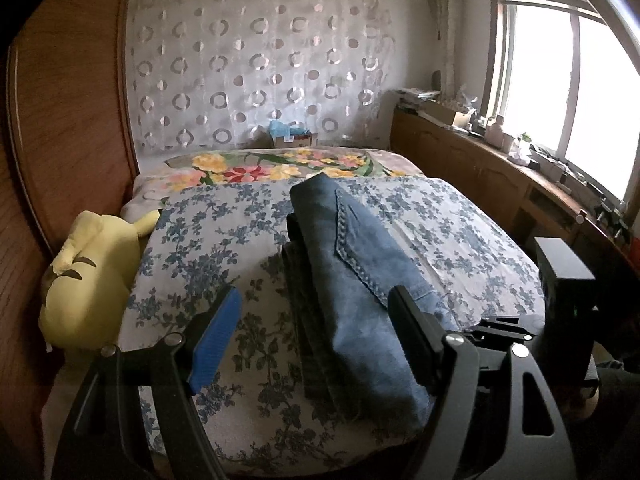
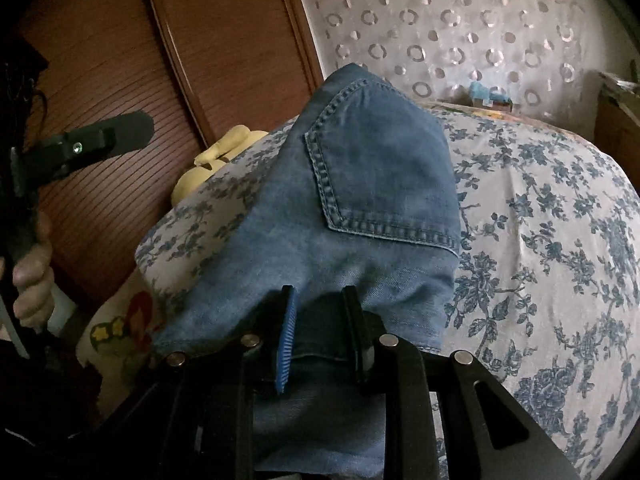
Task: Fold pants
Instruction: 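Lower the folded jeans onto the bed and open the right gripper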
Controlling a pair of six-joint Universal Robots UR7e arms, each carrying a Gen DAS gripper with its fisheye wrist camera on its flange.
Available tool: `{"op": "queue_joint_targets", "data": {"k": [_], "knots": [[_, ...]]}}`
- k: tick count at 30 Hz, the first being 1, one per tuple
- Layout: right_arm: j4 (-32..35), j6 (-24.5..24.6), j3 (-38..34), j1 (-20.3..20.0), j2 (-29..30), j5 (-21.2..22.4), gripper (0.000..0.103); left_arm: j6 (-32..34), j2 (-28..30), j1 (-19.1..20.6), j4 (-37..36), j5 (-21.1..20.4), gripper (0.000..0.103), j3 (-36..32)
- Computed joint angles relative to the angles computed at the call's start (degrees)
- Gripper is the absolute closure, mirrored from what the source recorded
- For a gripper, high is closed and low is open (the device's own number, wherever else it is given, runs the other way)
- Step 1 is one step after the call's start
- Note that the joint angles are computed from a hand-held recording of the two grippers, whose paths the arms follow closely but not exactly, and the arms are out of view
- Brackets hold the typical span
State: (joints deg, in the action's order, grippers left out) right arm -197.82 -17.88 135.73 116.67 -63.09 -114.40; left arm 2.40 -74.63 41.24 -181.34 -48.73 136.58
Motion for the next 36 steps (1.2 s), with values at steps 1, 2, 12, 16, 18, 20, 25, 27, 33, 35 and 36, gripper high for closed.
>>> {"op": "queue_joint_targets", "data": {"k": [1, 2, 12, 16, 18, 20, 25, 27, 33, 35, 36], "knots": [[-0.28, -0.81, -0.13, -0.72, 0.10, 0.35, 0.079, -0.25, 0.11, 0.05, 0.13, -0.06, 0.027, 0.02], [-0.39, -1.06, -0.01, -0.65, 0.10, 0.20, 0.079, -0.39, 0.24, 0.06, 0.11, -0.10, 0.027, 0.09], [3.01, -2.06, 0.76, 0.12, -4.52, -1.57, 0.059, -0.27, 1.84, 0.73, 0.29, -1.47, 0.027, 0.13], [2.39, -3.16, 1.58, -0.65, -6.56, -2.26, 0.052, -0.43, 3.13, 0.87, 0.32, -2.09, 0.027, -0.12], [1.74, -3.67, 1.64, -1.12, -7.22, -2.67, 0.051, -0.46, 3.92, 1.01, 0.41, -2.42, 0.027, -0.25], [1.49, -4.26, 1.24, -1.59, -7.59, -2.95, 0.050, -0.47, 5.08, 1.33, 0.59, -2.41, 0.027, -0.35], [1.30, -6.51, -1.82, -3.68, -6.99, -2.01, 0.048, -0.88, 6.97, 3.20, 0.96, -2.01, 0.027, -0.54], [2.40, -7.03, -3.87, -4.41, -6.13, -1.42, 0.048, -1.12, 7.34, 4.23, 1.02, -2.31, 0.027, -0.60], [3.32, -8.56, -9.68, -6.44, -1.81, 0.64, 0.047, -0.99, 8.30, 6.05, 0.63, -2.67, 0.027, -0.49], [3.57, -8.73, -11.48, -6.91, -0.07, 0.41, 0.047, -0.88, 8.47, 6.20, 0.40, -2.67, 0.027, -0.36], [4.34, -8.29, -12.49, -7.16, 0.66, 0.26, 0.047, -0.81, 8.51, 6.27, 0.35, -2.64, 0.026, -0.33]]}}
